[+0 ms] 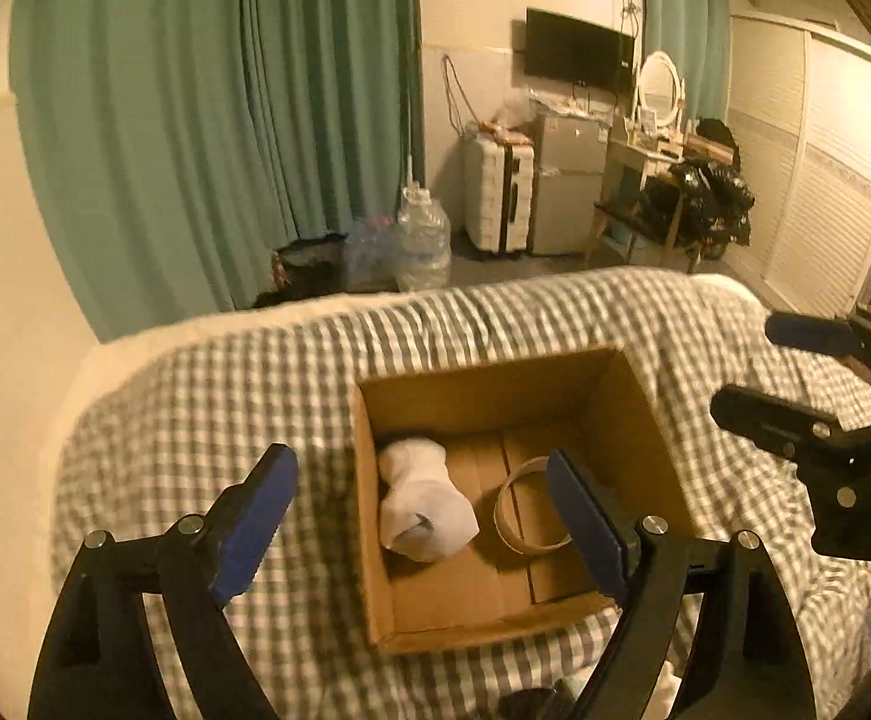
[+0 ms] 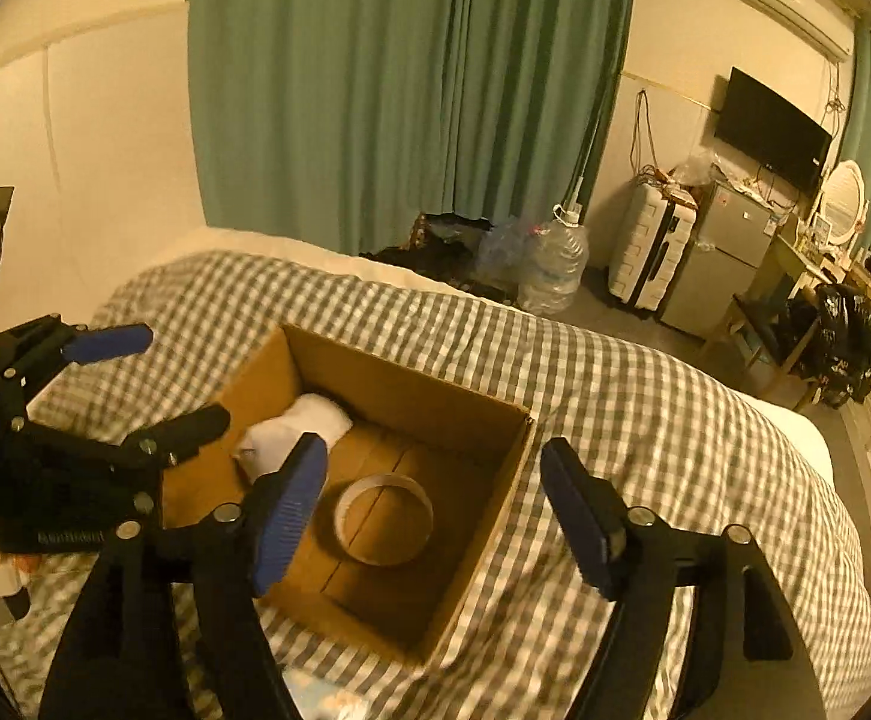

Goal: Organize objects
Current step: 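Open both tools to drop sock and tape roll into the box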

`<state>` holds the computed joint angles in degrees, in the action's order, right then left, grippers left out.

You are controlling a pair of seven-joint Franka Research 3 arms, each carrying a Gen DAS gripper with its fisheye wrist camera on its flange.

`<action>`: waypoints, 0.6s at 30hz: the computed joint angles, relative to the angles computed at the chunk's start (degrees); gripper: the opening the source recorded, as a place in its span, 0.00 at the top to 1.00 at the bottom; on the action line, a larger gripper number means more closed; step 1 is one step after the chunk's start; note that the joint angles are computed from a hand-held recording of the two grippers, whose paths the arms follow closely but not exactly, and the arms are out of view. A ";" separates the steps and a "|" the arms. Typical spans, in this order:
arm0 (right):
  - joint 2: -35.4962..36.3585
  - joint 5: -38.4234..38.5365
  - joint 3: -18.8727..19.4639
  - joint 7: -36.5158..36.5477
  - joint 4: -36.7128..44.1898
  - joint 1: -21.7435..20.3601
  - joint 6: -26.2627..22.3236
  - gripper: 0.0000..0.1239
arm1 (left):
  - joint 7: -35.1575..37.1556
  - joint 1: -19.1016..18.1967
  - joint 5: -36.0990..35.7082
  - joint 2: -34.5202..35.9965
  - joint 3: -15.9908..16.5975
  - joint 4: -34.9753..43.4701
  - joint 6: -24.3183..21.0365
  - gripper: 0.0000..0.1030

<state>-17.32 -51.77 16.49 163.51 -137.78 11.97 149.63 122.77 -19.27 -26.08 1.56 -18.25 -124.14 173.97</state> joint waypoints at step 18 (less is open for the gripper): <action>-23.67 23.16 9.22 -15.73 -2.18 3.45 -14.53 0.22 | -14.13 -3.81 14.85 -24.10 6.62 -14.63 -3.82 0.01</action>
